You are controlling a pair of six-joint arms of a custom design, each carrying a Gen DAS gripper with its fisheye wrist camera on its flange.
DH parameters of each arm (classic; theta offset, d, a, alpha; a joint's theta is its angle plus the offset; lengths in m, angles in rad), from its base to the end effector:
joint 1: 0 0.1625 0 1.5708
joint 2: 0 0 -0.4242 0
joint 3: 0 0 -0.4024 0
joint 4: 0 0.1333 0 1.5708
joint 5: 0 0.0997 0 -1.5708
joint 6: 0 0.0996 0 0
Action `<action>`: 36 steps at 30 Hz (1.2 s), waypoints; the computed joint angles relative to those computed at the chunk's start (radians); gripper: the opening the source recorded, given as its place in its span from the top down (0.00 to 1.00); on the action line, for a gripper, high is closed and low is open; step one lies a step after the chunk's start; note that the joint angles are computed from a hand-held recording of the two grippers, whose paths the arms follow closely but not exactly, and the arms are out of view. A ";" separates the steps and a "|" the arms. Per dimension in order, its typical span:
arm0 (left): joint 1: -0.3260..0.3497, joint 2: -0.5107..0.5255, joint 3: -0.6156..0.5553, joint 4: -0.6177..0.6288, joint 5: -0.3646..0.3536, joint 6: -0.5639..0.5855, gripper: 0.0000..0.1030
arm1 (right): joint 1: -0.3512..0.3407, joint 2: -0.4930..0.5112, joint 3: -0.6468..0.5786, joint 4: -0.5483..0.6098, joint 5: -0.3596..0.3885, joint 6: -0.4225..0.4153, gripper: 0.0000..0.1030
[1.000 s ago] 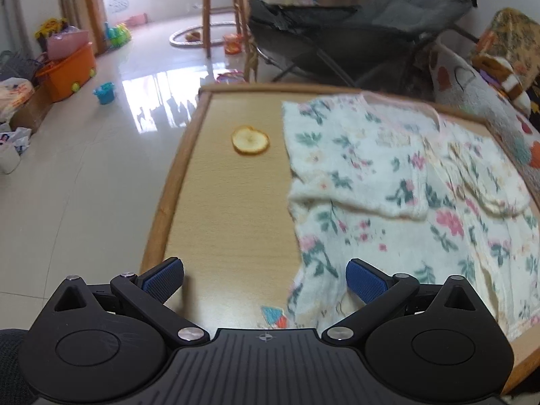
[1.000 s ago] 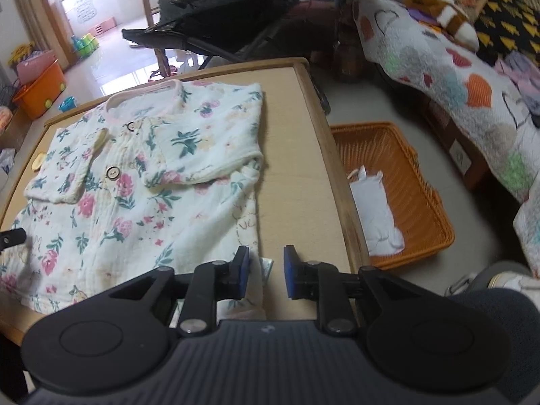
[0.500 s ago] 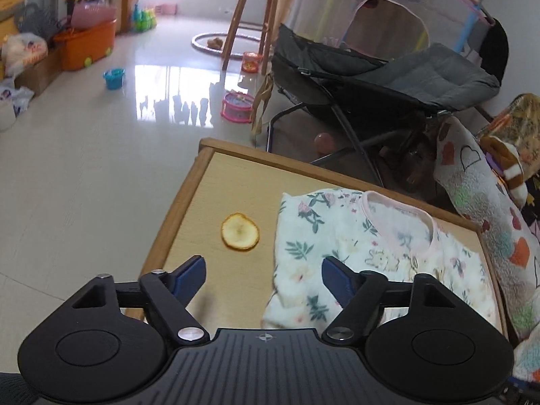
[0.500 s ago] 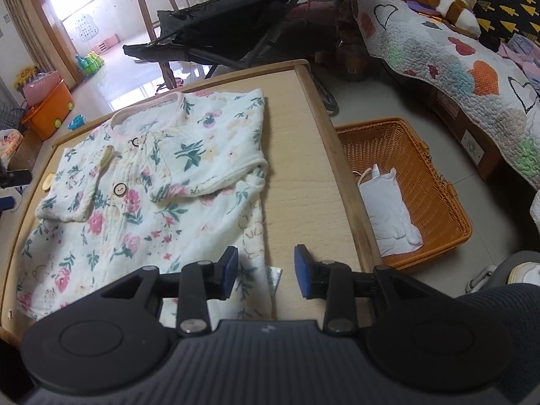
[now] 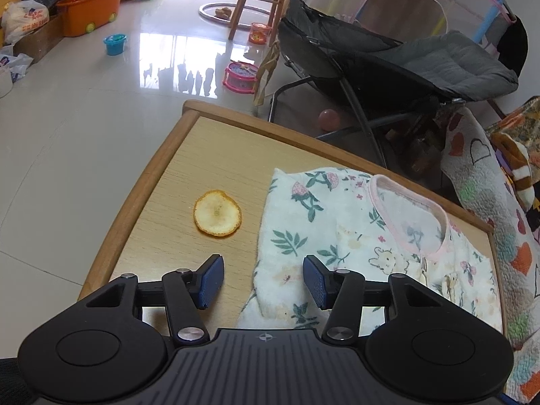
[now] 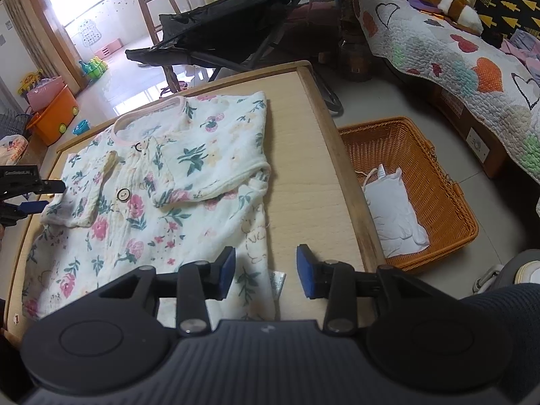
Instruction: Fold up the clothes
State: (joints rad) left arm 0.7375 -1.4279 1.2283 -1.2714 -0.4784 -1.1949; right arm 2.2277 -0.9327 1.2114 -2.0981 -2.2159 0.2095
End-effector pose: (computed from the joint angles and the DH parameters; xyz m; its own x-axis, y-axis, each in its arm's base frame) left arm -0.2576 -0.5336 0.6066 -0.7747 -0.4755 -0.4169 0.0433 0.6179 -0.7851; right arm 0.5197 -0.5537 0.3399 -0.8304 -0.2031 0.5189 -0.4286 0.8279 -0.3619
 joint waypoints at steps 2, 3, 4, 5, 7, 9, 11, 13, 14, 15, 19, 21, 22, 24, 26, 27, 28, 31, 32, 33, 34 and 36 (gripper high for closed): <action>-0.001 0.001 0.005 -0.015 0.001 0.026 0.56 | 0.000 0.000 0.001 -0.002 0.002 -0.002 0.59; -0.002 0.000 0.006 -0.021 0.000 0.036 0.57 | 0.000 0.000 0.001 -0.002 0.002 -0.002 0.59; -0.003 0.001 0.007 -0.023 -0.001 0.040 0.61 | 0.000 0.000 0.001 -0.003 0.003 -0.003 0.59; -0.003 0.001 0.007 -0.024 -0.002 0.042 0.66 | 0.000 0.000 0.002 -0.004 0.004 -0.003 0.58; -0.004 -0.001 0.010 -0.030 -0.005 0.050 0.74 | 0.001 0.000 0.002 -0.005 0.003 -0.006 0.58; -0.005 -0.005 0.015 -0.039 -0.008 0.062 0.78 | 0.001 0.000 0.003 -0.005 0.004 -0.008 0.57; -0.006 -0.005 0.014 -0.032 -0.009 0.065 0.84 | 0.001 0.000 0.002 -0.005 0.004 -0.008 0.56; -0.008 -0.006 0.012 -0.022 -0.007 0.056 0.86 | 0.001 0.000 0.002 -0.005 0.006 -0.008 0.56; -0.009 -0.007 0.013 -0.022 -0.006 0.050 0.87 | 0.000 0.001 0.001 -0.005 0.006 -0.008 0.56; -0.011 -0.008 0.014 -0.020 -0.002 0.045 0.88 | 0.000 0.001 0.001 -0.005 0.007 -0.007 0.56; -0.023 -0.008 0.021 -0.032 0.017 0.066 0.90 | -0.001 0.000 0.001 -0.006 0.011 -0.004 0.56; -0.030 -0.008 0.026 -0.053 0.024 0.095 0.91 | -0.001 0.000 0.000 -0.006 0.012 -0.003 0.56; -0.034 -0.006 0.025 -0.054 0.029 0.101 0.91 | -0.001 0.001 0.000 -0.006 0.012 -0.003 0.56; -0.040 -0.002 0.026 -0.073 0.033 0.124 0.91 | -0.001 0.001 0.000 -0.007 0.012 -0.002 0.56; -0.049 0.001 0.027 -0.090 0.040 0.152 0.91 | -0.001 0.000 0.001 -0.007 0.013 -0.001 0.56; -0.055 0.001 0.030 -0.099 0.044 0.167 0.91 | -0.001 0.000 0.001 -0.006 0.013 -0.001 0.56; -0.060 0.002 0.032 -0.113 0.044 0.187 0.91 | -0.001 0.000 0.002 -0.007 0.013 0.000 0.56; -0.069 0.007 0.034 -0.163 0.036 0.233 0.91 | -0.002 0.001 -0.002 -0.004 0.014 0.000 0.56; -0.072 0.010 0.033 -0.173 0.033 0.240 0.91 | -0.002 0.001 -0.003 -0.003 0.014 0.000 0.55; -0.074 0.012 0.033 -0.181 0.030 0.246 0.91 | -0.002 0.001 -0.003 -0.003 0.014 0.000 0.55; -0.076 0.015 0.032 -0.189 0.027 0.252 0.91 | -0.002 0.001 -0.003 -0.003 0.014 0.000 0.55; -0.079 0.020 0.030 -0.197 0.022 0.265 0.91 | -0.003 0.000 -0.002 -0.004 0.016 0.002 0.55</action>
